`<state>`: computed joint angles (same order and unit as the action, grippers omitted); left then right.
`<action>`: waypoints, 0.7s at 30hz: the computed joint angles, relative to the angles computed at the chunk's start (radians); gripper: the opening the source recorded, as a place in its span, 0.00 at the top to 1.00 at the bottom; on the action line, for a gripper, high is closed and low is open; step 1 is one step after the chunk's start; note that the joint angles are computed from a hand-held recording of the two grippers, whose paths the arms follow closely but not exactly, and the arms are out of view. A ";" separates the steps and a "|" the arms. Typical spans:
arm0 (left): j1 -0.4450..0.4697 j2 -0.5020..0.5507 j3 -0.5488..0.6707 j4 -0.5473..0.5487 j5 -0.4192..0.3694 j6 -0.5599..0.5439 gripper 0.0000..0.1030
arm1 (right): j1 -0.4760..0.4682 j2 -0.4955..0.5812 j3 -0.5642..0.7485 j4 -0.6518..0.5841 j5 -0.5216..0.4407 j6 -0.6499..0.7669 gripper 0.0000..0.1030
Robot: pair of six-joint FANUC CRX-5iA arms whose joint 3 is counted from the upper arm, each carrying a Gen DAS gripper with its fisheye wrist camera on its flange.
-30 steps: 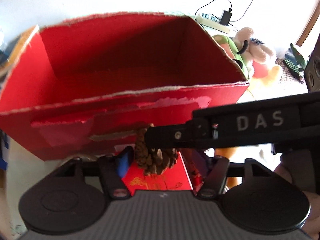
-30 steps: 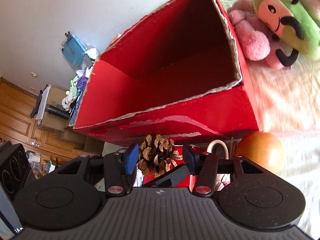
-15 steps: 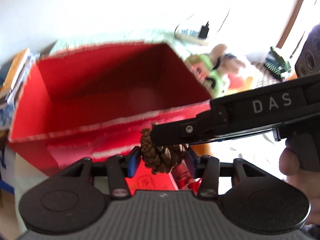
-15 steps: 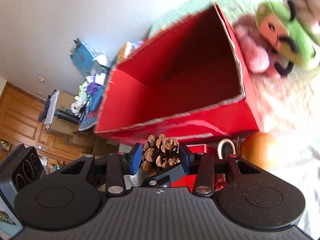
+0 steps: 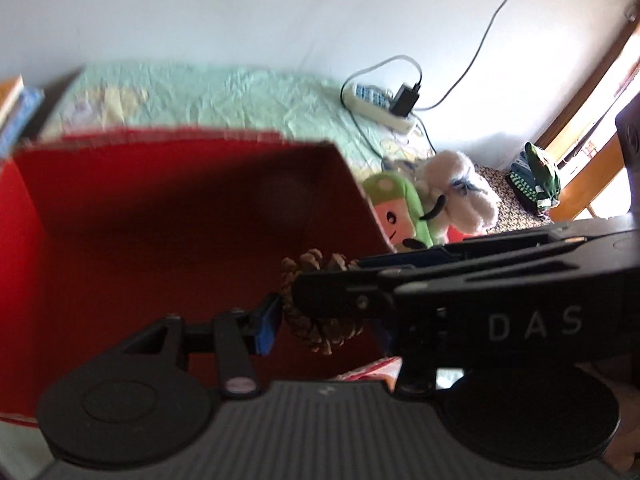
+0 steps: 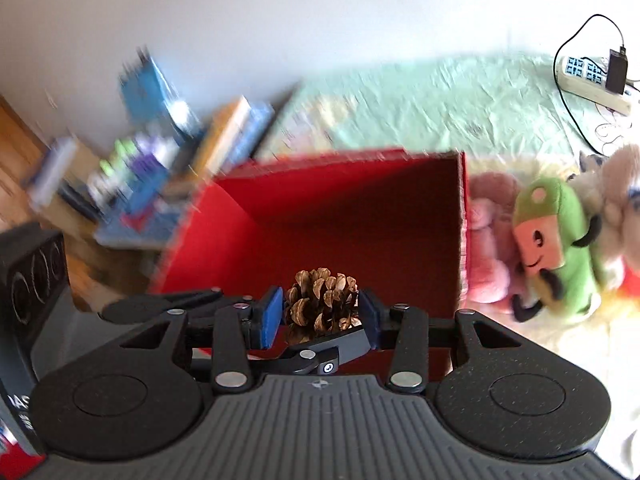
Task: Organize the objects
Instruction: 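Carry the pine cone into the red box and open the right gripper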
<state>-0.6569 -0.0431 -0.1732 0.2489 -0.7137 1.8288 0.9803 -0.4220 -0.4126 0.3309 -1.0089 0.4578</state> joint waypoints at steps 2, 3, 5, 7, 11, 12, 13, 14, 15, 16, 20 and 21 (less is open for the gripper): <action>0.003 0.030 -0.015 0.074 0.008 -0.029 0.53 | -0.059 0.056 0.074 -0.109 -0.087 0.132 0.56; -0.002 0.033 -0.030 0.097 0.012 -0.036 0.53 | -0.082 0.085 0.106 -0.144 -0.122 0.179 0.56; -0.010 0.049 -0.028 0.117 0.009 -0.046 0.53 | -0.092 0.112 0.142 -0.178 -0.186 0.228 0.56; -0.013 0.057 -0.031 0.130 0.020 -0.048 0.53 | -0.100 0.129 0.154 -0.194 -0.213 0.253 0.55; -0.010 0.075 -0.017 0.144 0.008 -0.069 0.53 | -0.129 0.154 0.183 -0.233 -0.249 0.294 0.55; -0.010 0.078 -0.014 0.143 0.006 -0.067 0.53 | -0.129 0.155 0.181 -0.234 -0.251 0.295 0.55; -0.009 0.079 -0.014 0.147 0.006 -0.069 0.53 | -0.130 0.160 0.185 -0.236 -0.258 0.294 0.55; -0.005 0.082 -0.015 0.155 0.005 -0.072 0.53 | -0.132 0.166 0.192 -0.239 -0.267 0.293 0.55; -0.004 0.087 -0.012 0.161 0.002 -0.074 0.53 | -0.131 0.166 0.187 -0.237 -0.265 0.290 0.55; -0.001 0.085 -0.016 0.168 0.001 -0.077 0.52 | -0.133 0.169 0.188 -0.238 -0.268 0.291 0.55; -0.004 0.091 -0.006 0.149 0.002 -0.056 0.49 | -0.133 0.175 0.191 -0.237 -0.280 0.289 0.56; -0.003 0.088 -0.007 0.146 -0.001 -0.055 0.48 | -0.128 0.173 0.185 -0.230 -0.277 0.285 0.56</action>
